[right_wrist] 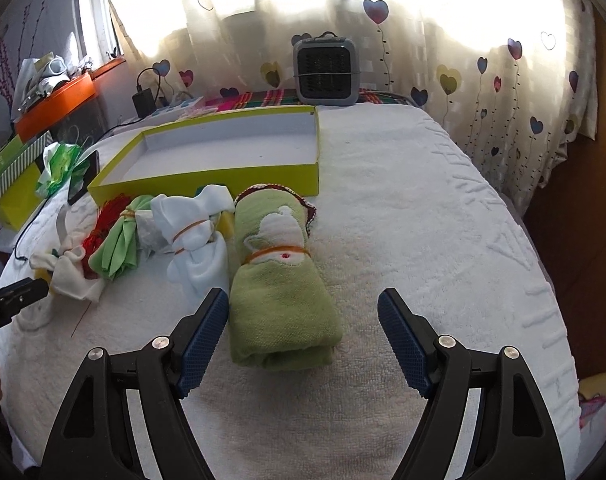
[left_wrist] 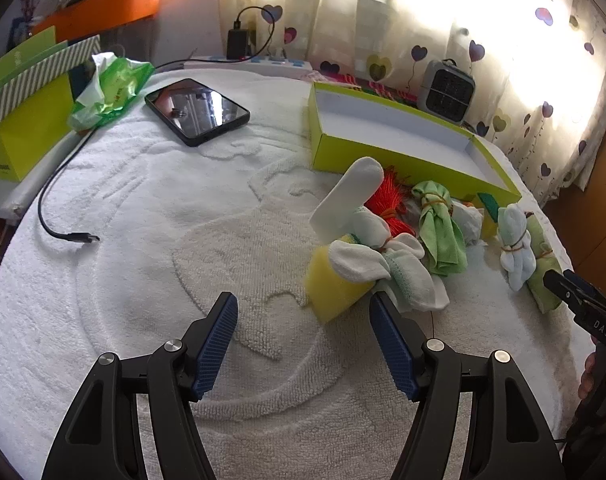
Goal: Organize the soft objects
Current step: 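Grasp the yellow sponge with the left tool while the right grasps the green towel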
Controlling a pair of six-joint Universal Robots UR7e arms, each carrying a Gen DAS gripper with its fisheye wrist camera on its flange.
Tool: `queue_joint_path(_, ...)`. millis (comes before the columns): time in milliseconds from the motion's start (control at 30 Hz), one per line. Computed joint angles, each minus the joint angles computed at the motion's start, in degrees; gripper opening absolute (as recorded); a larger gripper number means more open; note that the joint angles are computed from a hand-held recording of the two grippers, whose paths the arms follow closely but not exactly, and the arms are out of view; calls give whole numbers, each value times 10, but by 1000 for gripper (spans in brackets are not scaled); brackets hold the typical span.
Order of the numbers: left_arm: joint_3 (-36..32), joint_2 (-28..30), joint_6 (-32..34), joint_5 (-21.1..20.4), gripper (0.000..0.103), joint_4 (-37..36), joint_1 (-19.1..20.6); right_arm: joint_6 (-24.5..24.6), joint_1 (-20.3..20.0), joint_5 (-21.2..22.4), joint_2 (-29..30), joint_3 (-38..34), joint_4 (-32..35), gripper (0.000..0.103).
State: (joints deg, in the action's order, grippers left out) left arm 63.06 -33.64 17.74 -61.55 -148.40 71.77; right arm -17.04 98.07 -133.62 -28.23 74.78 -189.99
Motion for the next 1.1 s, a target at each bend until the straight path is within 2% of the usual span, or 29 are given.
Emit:
queue_joint_path(300, -46, 24, 16, -14, 68, 11, 4, 38, -12, 25, -5, -11, 53, 77)
queue_joint_path(433, -54, 28, 26, -22, 68, 11, 6, 38, -14, 31, -5, -11, 52, 77)
queue_joint_path(467, -58, 30, 24, -29, 65, 16, 7, 38, -14, 32, -4, -12, 51, 76)
queue_joint_path(633, -65, 32, 24, -51, 55, 32, 9, 45, -16, 53, -9, -6, 55, 54)
queue_joint_path(833, -60, 30, 27, -62, 43, 31, 9, 42, -15, 55, -8, -4, 46, 48)
queue_joint_path(900, -60, 29, 30, -70, 36, 34, 10, 45, -16, 59, -9, -2, 42, 46)
queue_joint_path(1100, -57, 28, 37, -77, 29, 34, 9, 43, -14, 59, -9, 0, 33, 42)
